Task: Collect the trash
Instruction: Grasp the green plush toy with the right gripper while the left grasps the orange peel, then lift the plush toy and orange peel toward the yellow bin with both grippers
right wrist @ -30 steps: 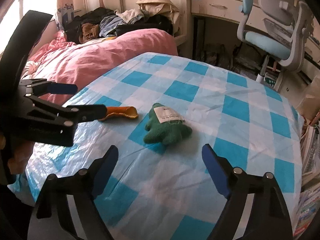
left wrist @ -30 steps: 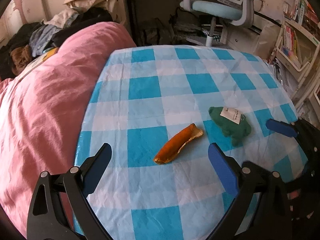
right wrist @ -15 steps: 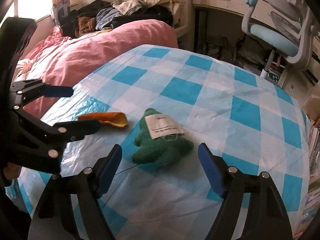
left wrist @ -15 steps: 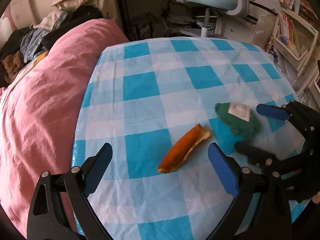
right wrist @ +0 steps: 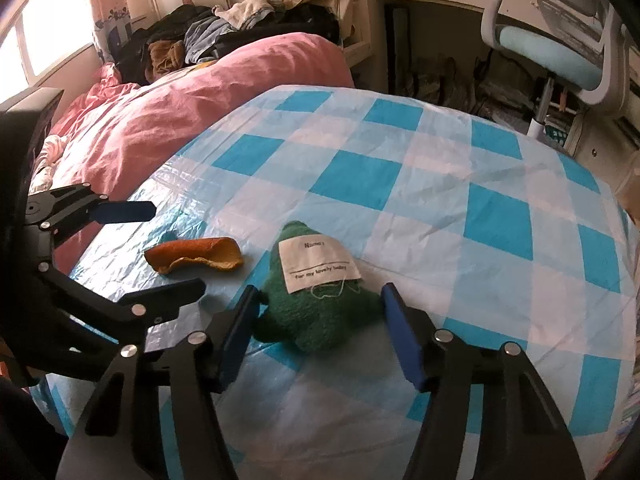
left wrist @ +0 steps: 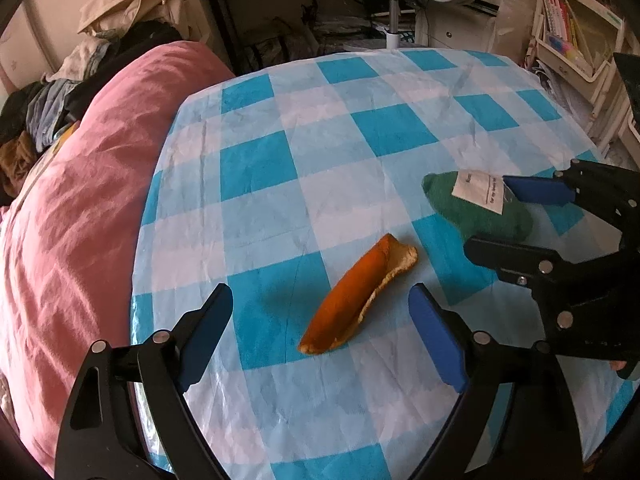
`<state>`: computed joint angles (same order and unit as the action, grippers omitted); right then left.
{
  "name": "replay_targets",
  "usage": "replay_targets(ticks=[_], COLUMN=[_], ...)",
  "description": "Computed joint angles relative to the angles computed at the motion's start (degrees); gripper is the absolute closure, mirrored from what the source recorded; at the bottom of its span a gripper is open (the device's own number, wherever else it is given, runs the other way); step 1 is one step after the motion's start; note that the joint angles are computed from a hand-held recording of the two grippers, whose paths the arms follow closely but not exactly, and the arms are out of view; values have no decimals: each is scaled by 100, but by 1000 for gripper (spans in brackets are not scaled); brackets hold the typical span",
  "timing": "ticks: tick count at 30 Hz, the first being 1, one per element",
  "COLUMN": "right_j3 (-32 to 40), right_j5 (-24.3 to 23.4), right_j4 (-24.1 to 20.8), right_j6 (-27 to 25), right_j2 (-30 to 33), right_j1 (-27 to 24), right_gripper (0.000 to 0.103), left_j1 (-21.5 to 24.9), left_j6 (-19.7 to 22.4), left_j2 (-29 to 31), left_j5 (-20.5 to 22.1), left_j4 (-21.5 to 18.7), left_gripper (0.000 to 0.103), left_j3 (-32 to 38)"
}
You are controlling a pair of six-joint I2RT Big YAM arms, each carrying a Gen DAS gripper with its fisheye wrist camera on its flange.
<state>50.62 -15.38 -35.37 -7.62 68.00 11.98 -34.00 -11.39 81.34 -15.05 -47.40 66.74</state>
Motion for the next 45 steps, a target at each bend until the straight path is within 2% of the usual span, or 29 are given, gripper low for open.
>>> replay_targets(ticks=[3, 9, 12, 14, 15, 17, 27, 37, 45], right_j3=[26, 17, 12, 4, -4, -46, -448, -858, -1131], right_j5=[-40, -138, -157, -156, -155, -147, -153, -113, -293], right_j4=[-73, -117, -152, -185, -205, -263, -617, -945, -937], right_j6=[-45, -70, -67, -52, -45, -26, 137, 348, 520], right_j2=[6, -18, -35, -60, -84, -187, -1090, -2036, -2750], right_j1=[-3, -42, -56, -55, -58, -59, -110, -152, -184], right_gripper=[55, 61, 61, 61, 61, 61, 62, 61, 60], left_j1=[-21, -43, -38, -47, -76, -113, -325, -800, -1121], left_j6=[51, 97, 94, 103, 94, 38, -578, -1388, -1878], left_j2=[49, 114, 98, 82, 77, 65, -511, -1441, -2054], left_j5=[-24, 29, 223, 434, 423, 425, 184, -416, -861], left_j4=[60, 174, 179, 156, 121, 22, -362, -645, -728], left_gripper=[17, 26, 40, 59, 64, 84, 86, 86, 86], left_j3=[23, 64, 70, 81, 94, 108, -237, -731, -920])
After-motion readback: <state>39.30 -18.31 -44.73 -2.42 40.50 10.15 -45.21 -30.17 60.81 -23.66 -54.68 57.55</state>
